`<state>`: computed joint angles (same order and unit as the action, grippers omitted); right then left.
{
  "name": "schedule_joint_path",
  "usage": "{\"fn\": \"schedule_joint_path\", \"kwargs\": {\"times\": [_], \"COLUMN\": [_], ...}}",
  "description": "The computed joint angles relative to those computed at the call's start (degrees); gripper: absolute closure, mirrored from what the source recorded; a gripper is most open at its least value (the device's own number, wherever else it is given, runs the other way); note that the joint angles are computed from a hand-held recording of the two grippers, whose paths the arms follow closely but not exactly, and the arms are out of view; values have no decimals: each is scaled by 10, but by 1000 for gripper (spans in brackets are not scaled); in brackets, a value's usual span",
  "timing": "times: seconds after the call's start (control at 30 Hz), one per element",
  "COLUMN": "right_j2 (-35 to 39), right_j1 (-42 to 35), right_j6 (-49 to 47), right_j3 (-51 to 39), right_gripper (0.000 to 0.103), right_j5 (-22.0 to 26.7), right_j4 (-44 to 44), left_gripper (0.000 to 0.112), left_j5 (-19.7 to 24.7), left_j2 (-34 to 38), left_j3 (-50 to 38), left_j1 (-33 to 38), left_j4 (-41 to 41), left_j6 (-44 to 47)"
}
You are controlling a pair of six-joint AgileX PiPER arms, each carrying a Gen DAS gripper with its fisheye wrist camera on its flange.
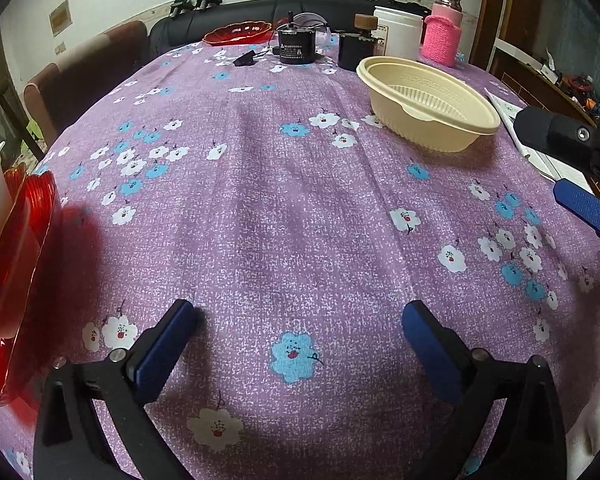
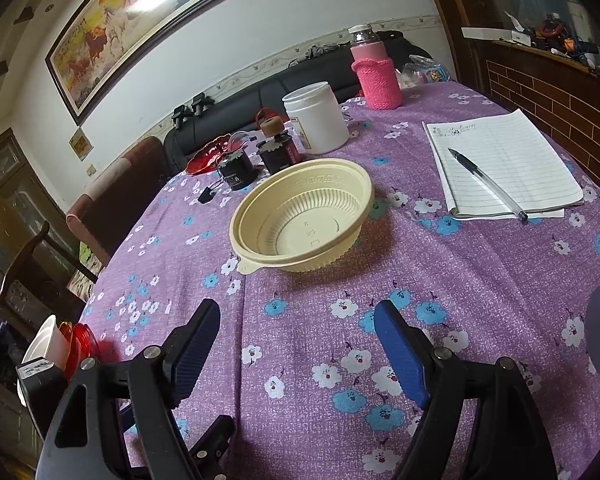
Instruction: Organize plates and bowls
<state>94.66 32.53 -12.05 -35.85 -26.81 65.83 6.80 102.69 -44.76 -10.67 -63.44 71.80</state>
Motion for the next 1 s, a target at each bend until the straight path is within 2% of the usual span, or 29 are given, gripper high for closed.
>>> {"fn": "schedule_joint_path", "kwargs": {"times": [0.3,0.43,1.0], "right_j2": [2,4,9], "right_j1": [-1,-1,-3], "right_j6": [-6,-13,-7], "right_j3": [-3,-5,-6], "right_gripper": [20,19,19], "right_j5": [4,3,4], "right_j4": [6,12,6], "left_gripper": [9,9,9], "left_j5": [0,4,5], "left_j2": [0,0,-1], "left_j3": [0,-4,-2], "left_j1": [0,0,1], "left_j4": [7,55,42], "left_j6": [-8,-54,-39]}}
